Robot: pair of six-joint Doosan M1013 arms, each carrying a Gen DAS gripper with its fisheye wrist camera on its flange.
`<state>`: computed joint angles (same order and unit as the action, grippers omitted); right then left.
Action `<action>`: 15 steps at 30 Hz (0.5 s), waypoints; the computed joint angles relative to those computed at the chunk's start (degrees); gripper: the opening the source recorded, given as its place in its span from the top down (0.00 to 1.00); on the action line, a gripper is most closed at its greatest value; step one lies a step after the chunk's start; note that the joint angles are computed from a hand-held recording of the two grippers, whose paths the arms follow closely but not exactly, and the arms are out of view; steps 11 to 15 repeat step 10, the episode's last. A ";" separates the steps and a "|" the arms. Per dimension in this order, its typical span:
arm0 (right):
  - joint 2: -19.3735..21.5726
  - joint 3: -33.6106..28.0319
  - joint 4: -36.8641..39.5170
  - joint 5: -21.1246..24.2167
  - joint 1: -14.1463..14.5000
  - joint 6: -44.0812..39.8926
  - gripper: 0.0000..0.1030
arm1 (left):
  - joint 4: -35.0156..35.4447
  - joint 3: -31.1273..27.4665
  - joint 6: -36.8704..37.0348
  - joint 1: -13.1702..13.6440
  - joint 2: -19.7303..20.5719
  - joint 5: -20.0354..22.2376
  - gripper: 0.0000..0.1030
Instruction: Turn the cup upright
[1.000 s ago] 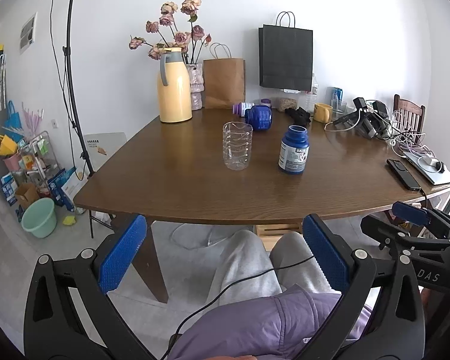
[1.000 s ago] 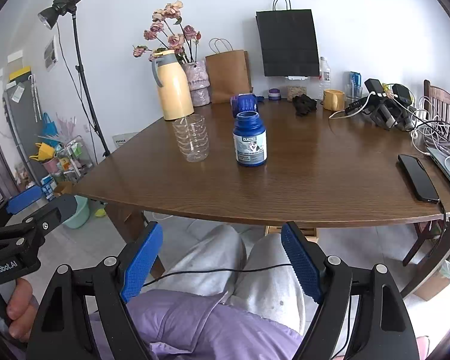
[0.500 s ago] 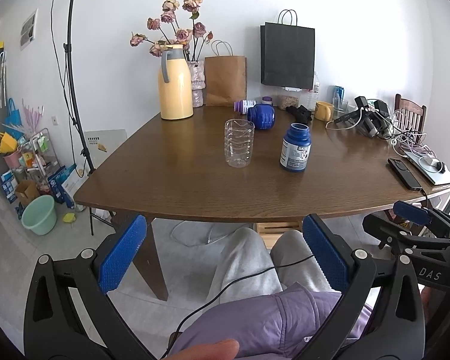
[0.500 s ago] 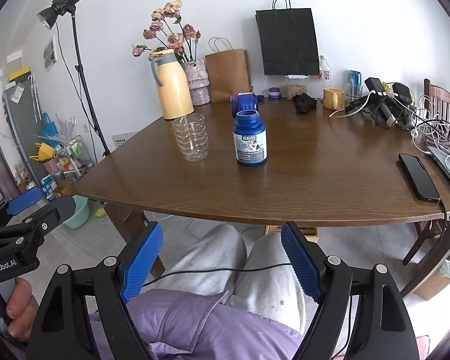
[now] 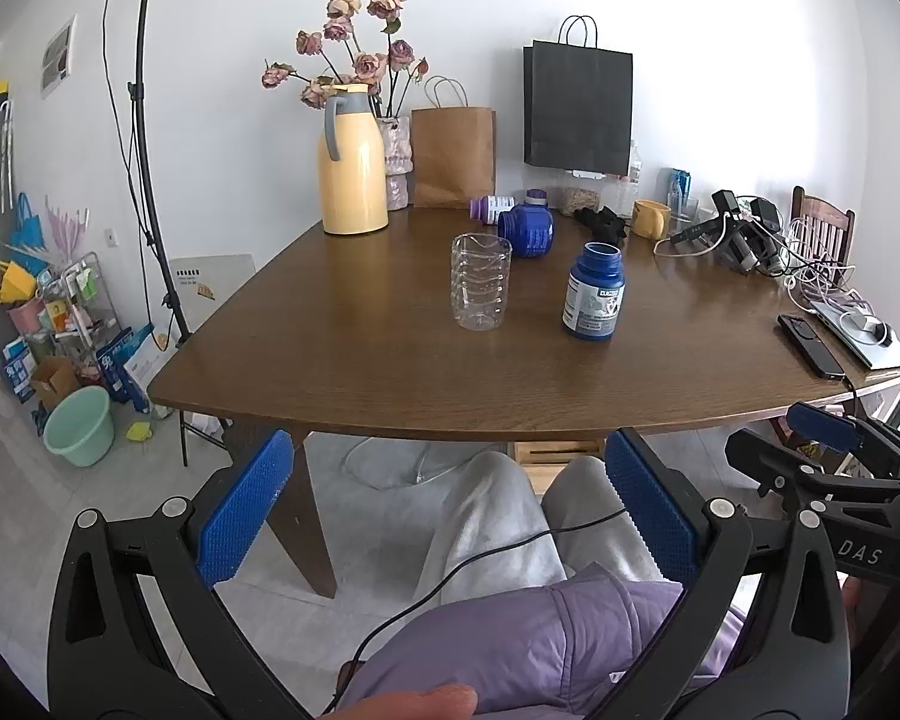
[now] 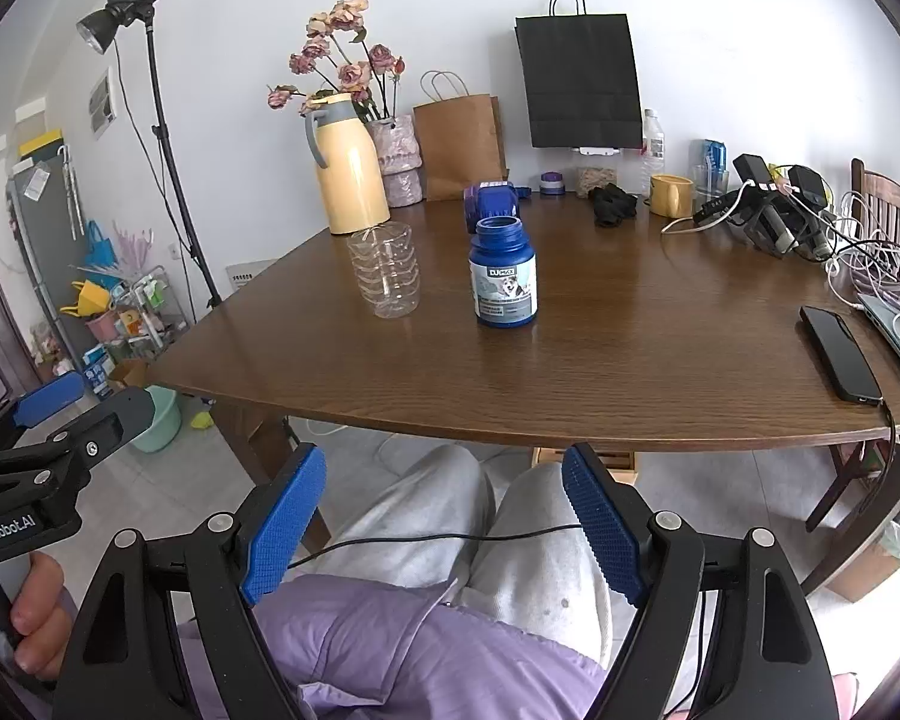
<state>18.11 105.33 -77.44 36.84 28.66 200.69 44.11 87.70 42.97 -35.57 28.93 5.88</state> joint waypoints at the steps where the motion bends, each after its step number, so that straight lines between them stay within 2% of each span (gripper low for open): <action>1: -0.02 0.02 0.01 0.01 0.01 0.01 0.18 | -1.38 -0.13 1.43 0.00 0.09 0.07 0.00; 4: 0.01 0.02 -0.09 -0.04 -0.01 0.15 0.18 | -3.01 -0.11 3.00 -0.06 0.06 0.37 0.00; 8: -0.01 0.03 0.02 -0.07 -0.04 0.01 0.18 | -11.20 -0.52 11.11 0.07 0.20 0.68 0.00; 10: -0.01 0.03 0.00 -0.08 -0.04 0.02 0.18 | -13.06 -0.68 12.91 0.06 0.28 0.91 0.00; 15: -0.01 0.03 0.00 -0.08 -0.04 0.02 0.18 | -13.06 -0.68 12.91 0.06 0.28 0.91 0.00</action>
